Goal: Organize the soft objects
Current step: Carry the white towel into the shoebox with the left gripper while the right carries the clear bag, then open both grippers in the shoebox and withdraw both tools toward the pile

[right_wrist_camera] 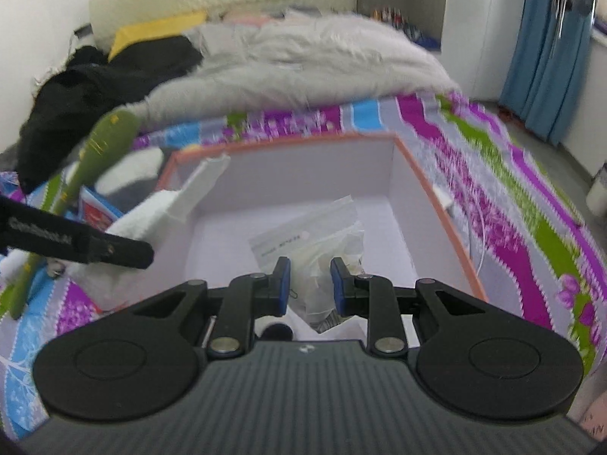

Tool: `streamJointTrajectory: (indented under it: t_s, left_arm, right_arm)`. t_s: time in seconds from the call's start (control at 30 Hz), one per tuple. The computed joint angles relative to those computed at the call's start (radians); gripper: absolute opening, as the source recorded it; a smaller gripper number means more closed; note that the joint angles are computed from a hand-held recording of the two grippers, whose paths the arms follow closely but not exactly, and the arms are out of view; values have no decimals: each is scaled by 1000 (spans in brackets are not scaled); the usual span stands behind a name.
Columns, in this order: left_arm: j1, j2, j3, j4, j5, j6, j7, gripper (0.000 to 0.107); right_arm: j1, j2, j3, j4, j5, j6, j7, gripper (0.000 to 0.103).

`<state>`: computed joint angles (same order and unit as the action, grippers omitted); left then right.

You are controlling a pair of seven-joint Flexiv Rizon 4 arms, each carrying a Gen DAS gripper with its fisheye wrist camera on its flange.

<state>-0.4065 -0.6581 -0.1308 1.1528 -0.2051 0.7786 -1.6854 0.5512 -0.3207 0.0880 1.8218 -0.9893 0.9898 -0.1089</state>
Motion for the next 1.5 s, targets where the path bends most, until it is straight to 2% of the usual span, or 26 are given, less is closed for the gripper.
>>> streamJointTrajectory:
  t_s: [0.1,0.33,0.43,0.47,0.53,0.67,0.9,1.2,1.5]
  left_arm:
    - [-4,-16,9,-20,10,-17,-14,16]
    - [3,-11,14,0,22,-11,-21,17]
    - [7,-9,12,0,24,-8,-9,41]
    - [8,-4,11,8,21,5,-11,48]
    - [12,6,10,25,17,31,-11,48]
    - [17,37,5,64,18,75,17,48]
    - [17,134,0,191,41,219,93,48]
    - [40,279,-25,411,1,398,187,48]
    - [78,428,-76,625,-141,559,308,48]
  right_arm:
    - [1,-10,5,-5,48,-44,-7,27]
    - [5,-22,8,5,79,-35,0,29]
    - [6,-18,6,7,85,-31,1,31]
    - [7,-16,5,6,84,-34,5,36]
    - [7,-8,0,13,67,-25,18,42]
    - [7,22,-9,39,-11,5,92,42]
    - [-2,70,2,71,-195,32,252,43]
    - [4,102,48,76,-375,-4,403,43]
    - [31,118,82,79,-498,-33,522,43]
